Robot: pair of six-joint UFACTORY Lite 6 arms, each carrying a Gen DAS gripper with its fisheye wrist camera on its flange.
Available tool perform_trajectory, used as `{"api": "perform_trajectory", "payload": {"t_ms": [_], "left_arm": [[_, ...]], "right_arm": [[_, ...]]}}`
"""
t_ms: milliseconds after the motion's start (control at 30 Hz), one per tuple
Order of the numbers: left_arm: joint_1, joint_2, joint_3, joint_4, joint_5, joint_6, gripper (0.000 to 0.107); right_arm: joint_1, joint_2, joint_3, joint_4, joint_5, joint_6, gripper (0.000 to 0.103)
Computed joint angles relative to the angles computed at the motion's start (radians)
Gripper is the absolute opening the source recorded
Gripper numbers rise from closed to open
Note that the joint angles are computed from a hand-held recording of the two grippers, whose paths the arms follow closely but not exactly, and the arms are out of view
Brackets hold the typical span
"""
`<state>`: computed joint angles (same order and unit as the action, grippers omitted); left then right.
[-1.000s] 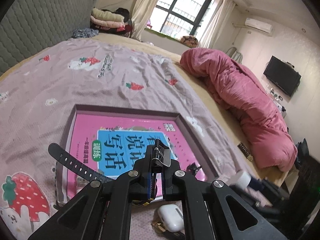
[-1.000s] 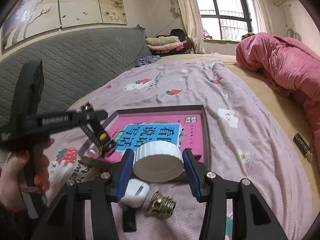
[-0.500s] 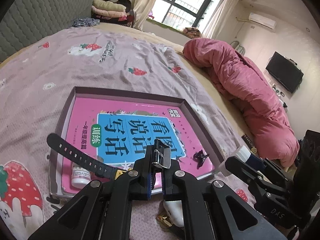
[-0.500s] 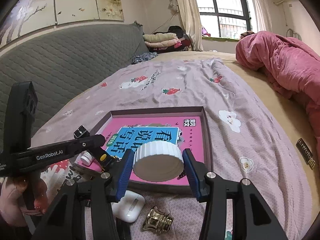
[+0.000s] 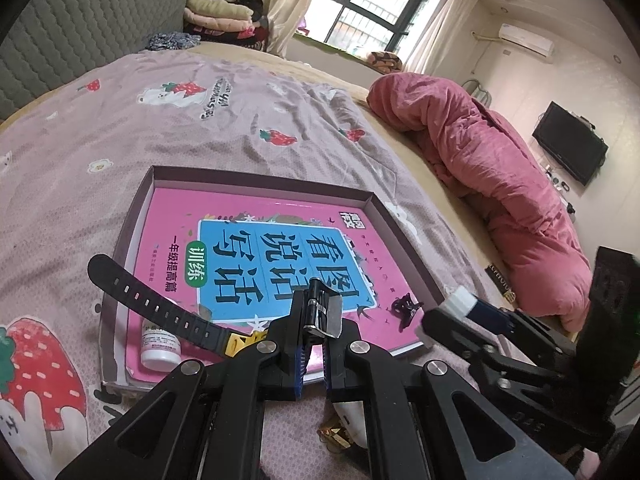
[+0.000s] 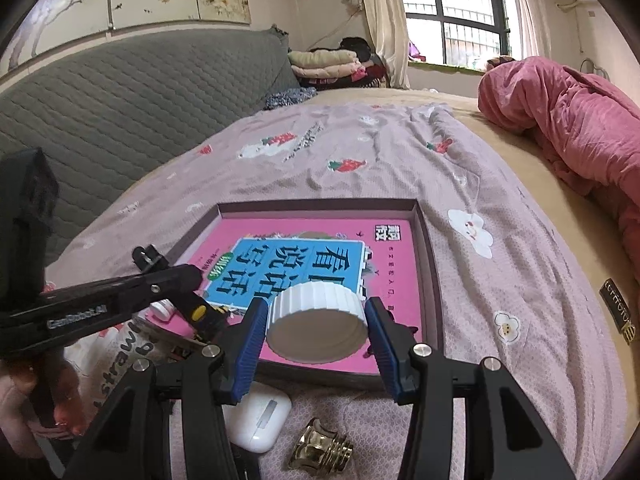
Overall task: Organize rigid objects
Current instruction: 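Set the white cap in the box with the right tool while the left tool carries the watch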
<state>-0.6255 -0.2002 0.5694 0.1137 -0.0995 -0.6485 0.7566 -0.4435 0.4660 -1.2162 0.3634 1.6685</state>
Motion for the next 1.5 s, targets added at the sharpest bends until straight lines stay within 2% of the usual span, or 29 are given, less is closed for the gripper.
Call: {"api": "perform_trajectory", "payload": {"t_ms": [267,433,633,833,967,1133,1267,1500], "left_arm": [[0.021,-0.023,-0.014,0.317,0.001,-0.309,0.006],[0.018,-0.028,-0.015,0.399,0.003,-0.387,0.006],[0.03,-0.027,-0.015,0.559,-0.005,-0.548,0.006],[0.033,-0.024,-0.012,0.572,-0.004,-0.566,0.006],[0.032,-0.019,-0.005,0.577,0.002,-0.575,0.006],[0.043,-0.017,-0.004,0.673,-0.004,-0.674,0.006],[0.05,-0.023,-0.005,0.766,-0.003,-0.768,0.006],[0.054,-0.02,-0.002,0.814,-0.002,-0.814,0.006]], "right_arm": [[-0.087,0.111,0.033,0.013,-0.103,-0.007,0.05],[-0.088,0.21,0.091,-0.027,-0.091,0.025,0.05],[-0.084,0.331,0.17,0.128,-0.074,-0.153,0.05],[-0.065,0.382,0.225,0.221,-0.052,-0.274,0.05],[-0.069,0.406,0.239,0.175,-0.064,-0.225,0.051],[-0.101,0.436,0.249,0.159,-0.117,-0.193,0.051],[-0.1,0.45,0.25,0.126,-0.117,-0.148,0.051],[-0.079,0.417,0.22,0.127,-0.096,-0.139,0.051]]}}
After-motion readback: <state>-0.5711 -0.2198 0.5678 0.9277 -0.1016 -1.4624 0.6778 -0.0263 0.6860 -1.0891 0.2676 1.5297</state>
